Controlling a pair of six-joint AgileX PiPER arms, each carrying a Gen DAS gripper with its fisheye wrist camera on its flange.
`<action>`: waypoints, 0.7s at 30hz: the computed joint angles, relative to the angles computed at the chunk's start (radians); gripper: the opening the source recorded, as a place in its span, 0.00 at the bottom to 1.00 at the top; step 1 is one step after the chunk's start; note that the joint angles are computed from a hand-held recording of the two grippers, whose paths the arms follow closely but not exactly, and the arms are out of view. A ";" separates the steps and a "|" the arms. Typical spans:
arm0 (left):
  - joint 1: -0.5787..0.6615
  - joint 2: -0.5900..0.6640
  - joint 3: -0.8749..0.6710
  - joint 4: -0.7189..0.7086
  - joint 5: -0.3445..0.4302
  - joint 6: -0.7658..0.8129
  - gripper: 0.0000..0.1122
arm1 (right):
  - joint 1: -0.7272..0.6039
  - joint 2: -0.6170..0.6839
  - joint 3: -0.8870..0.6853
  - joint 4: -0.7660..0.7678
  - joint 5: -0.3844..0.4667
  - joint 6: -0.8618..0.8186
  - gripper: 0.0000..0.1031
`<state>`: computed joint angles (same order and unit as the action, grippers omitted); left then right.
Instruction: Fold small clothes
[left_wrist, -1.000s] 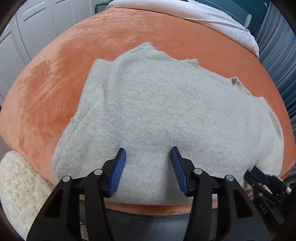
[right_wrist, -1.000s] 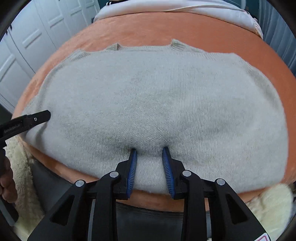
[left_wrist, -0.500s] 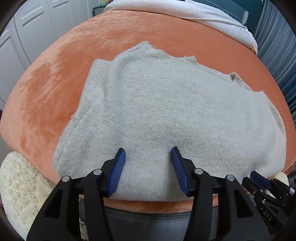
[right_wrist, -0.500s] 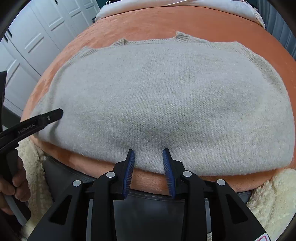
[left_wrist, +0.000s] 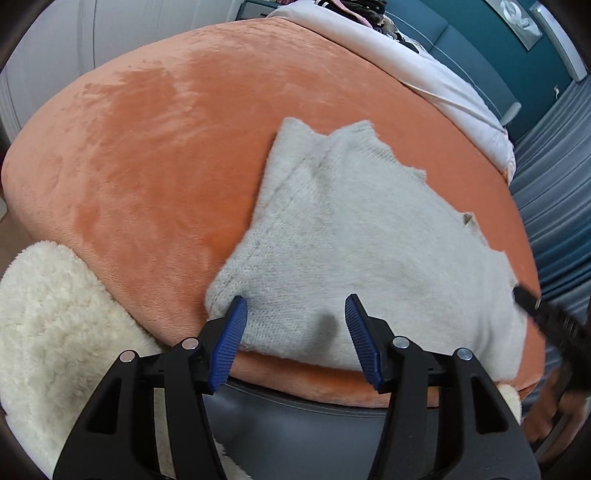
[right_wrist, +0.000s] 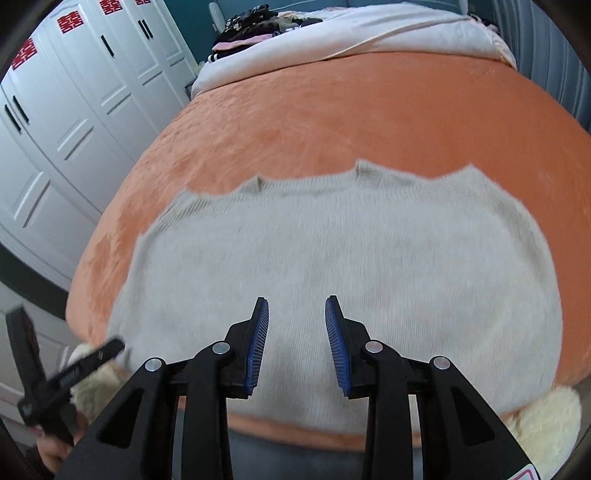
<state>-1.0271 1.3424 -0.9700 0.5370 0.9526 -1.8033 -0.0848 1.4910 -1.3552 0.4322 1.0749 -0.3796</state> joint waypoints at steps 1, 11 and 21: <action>-0.003 0.006 -0.001 0.004 0.006 0.006 0.47 | -0.016 0.026 -0.030 -0.004 -0.006 0.026 0.30; 0.256 0.045 -0.136 0.019 -0.175 0.236 0.79 | -0.311 0.257 -0.252 -0.066 -0.018 0.049 0.55; 0.500 0.322 -0.357 -0.314 -0.247 0.623 0.09 | -0.281 0.441 -0.449 0.028 0.026 -0.017 0.07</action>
